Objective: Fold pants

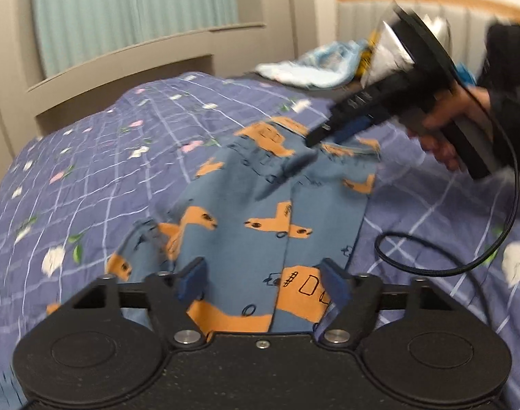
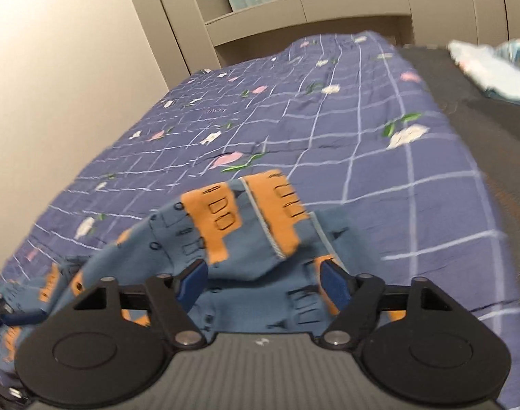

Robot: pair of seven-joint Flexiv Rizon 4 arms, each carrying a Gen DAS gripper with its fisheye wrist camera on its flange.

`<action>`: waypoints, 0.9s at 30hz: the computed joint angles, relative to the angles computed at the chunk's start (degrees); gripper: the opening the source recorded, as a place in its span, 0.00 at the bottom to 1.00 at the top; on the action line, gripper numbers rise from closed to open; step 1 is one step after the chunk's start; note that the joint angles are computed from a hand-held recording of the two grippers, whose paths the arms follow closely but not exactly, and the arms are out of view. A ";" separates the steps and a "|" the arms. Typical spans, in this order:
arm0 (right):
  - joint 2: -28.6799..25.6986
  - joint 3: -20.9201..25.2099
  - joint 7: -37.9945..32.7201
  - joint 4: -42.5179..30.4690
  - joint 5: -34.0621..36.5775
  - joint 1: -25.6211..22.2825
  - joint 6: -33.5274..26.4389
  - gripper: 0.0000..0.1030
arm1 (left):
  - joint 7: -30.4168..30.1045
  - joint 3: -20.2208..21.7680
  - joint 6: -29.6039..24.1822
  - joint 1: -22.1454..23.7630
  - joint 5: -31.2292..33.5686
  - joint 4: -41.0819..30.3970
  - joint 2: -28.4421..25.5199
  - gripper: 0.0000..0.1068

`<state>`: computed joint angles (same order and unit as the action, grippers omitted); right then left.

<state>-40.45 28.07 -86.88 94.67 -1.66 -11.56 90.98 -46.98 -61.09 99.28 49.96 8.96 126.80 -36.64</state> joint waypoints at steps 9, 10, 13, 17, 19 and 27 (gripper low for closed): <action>-3.92 -0.03 7.83 -3.46 2.14 0.28 2.93 0.60 | 4.84 -1.03 -8.14 0.26 -6.74 -0.44 1.97 0.45; -4.49 0.42 8.94 -4.00 2.21 -0.11 2.89 0.57 | 5.11 -1.09 -8.35 0.30 -7.29 -0.36 2.11 0.43; -5.96 2.79 11.28 -4.96 2.21 -1.86 3.33 0.45 | 5.32 -1.07 -8.96 0.25 -8.96 -0.33 2.97 0.31; -6.38 2.51 13.77 -5.54 0.82 -1.84 4.12 0.12 | 5.60 -1.05 -9.51 0.12 -10.68 -0.54 3.64 0.00; -5.91 1.24 14.48 -5.28 -0.42 -0.92 5.22 0.06 | 5.36 -1.20 -9.20 0.25 -11.43 -0.49 3.77 0.00; -4.57 -0.38 16.72 -7.22 -7.24 0.40 7.21 0.06 | 2.45 -6.77 -7.99 4.97 -10.18 -0.19 1.80 0.00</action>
